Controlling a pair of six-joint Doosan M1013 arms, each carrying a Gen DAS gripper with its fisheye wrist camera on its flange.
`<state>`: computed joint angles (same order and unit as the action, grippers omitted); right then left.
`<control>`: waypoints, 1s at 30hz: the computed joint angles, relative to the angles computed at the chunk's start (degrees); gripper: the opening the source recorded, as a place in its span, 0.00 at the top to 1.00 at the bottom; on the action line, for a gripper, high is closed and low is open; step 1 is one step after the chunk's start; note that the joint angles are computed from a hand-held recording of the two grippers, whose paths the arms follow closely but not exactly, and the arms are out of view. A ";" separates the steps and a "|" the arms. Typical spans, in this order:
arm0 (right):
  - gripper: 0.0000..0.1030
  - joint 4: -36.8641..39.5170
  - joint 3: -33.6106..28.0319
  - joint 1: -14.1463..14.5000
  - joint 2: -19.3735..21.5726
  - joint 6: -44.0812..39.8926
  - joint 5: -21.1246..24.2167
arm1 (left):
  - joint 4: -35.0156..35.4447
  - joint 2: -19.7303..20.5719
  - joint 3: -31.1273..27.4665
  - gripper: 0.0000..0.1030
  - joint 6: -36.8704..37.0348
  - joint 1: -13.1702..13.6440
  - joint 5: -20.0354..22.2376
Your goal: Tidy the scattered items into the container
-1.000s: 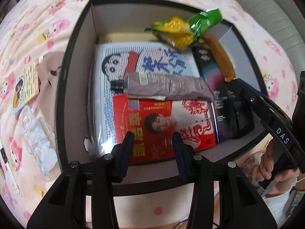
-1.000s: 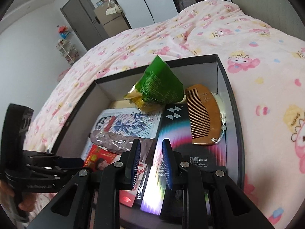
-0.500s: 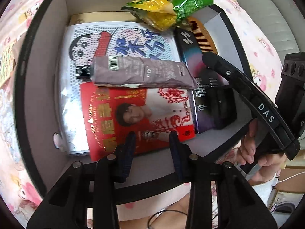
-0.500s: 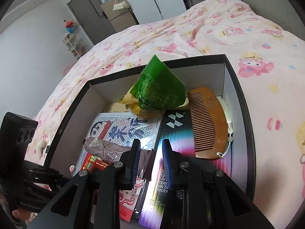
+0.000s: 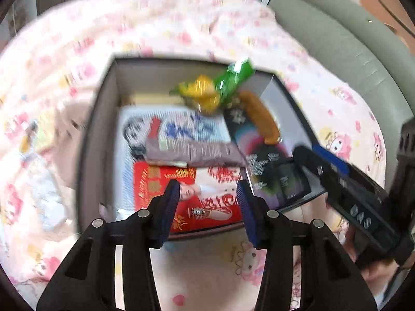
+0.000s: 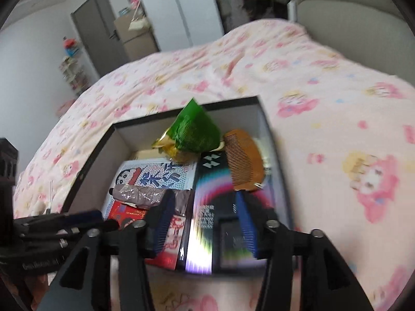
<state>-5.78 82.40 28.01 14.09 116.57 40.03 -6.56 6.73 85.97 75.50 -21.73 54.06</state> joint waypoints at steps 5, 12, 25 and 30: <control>0.54 -8.50 3.08 2.80 -4.16 9.21 -0.02 | 2.81 -3.61 0.66 0.54 3.44 -0.73 -1.83; 0.44 -14.10 6.59 6.19 -10.04 15.20 -0.67 | 2.04 -10.28 5.49 0.39 5.81 -2.34 -7.50; 0.44 -18.50 6.56 12.12 -11.00 16.37 1.36 | 6.81 -16.39 9.09 0.39 1.54 -3.22 -5.79; 0.44 -19.27 5.47 14.03 -10.48 15.78 2.58 | 9.47 -18.53 10.56 0.39 -0.53 -2.78 -6.16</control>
<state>-25.05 87.87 42.05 3.61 132.35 42.61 2.92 -11.79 96.54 74.97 -24.50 47.90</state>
